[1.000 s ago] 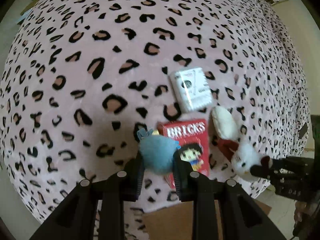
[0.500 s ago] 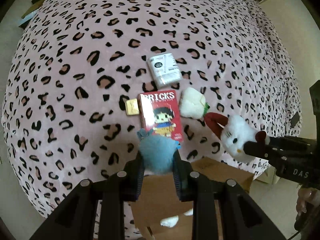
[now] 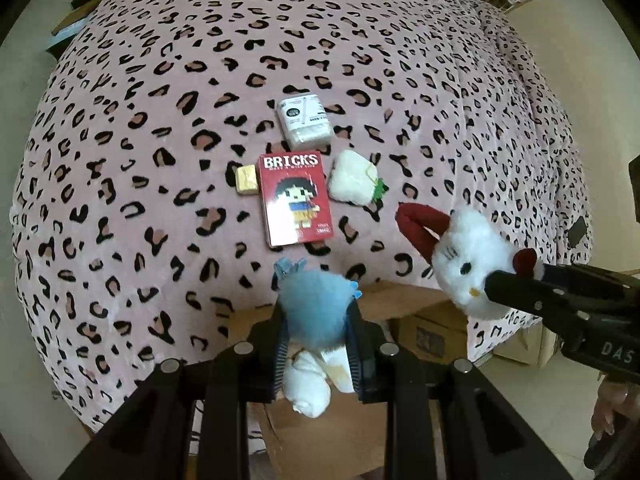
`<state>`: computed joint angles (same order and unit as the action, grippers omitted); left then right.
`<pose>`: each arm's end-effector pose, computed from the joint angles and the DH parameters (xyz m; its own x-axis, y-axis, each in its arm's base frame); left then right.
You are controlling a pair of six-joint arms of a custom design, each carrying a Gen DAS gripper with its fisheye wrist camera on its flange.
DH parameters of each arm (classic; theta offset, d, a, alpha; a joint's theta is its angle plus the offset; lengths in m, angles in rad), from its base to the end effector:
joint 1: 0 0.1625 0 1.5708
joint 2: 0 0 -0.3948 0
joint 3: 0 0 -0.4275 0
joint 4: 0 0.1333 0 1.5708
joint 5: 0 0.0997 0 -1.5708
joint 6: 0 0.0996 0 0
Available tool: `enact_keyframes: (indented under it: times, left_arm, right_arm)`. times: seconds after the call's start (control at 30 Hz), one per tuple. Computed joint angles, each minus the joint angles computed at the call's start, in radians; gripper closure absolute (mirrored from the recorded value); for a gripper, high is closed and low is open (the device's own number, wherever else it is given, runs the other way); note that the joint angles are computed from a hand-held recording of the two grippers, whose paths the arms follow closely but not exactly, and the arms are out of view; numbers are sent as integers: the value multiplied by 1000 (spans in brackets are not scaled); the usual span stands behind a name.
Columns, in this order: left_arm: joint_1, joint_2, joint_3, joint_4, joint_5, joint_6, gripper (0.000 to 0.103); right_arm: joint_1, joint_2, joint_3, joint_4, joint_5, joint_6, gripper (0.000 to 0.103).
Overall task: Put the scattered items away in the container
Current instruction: 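Carry the blue pompom and white-red plush over the cardboard box with both tools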
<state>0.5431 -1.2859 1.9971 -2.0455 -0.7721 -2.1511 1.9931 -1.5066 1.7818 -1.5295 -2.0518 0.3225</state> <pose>-0.3355 -0.4416 0.1714 -0.5772 -0.7952 0.1859 -0.6377 0.2966 -0.7109 0.2861 -0.4240 0.3254 -0.8344 -0.1945 0.5157 -0.1318 0.9789 0.1558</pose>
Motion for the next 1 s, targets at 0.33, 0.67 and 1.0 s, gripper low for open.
enact_keyframes:
  times: [0.33, 0.67, 1.0]
  left_arm:
    - [-46, 71, -48, 0, -4, -58, 77]
    - [-75, 120, -77, -28, -10, -80, 77]
    - [-80, 165, -111, -36, -43, -66, 77]
  right_arm:
    - [50, -66, 28, 28, 5, 1, 65]
    - [72, -130, 76, 74, 17, 23, 65]
    - [74, -186, 117, 109, 22, 51, 65]
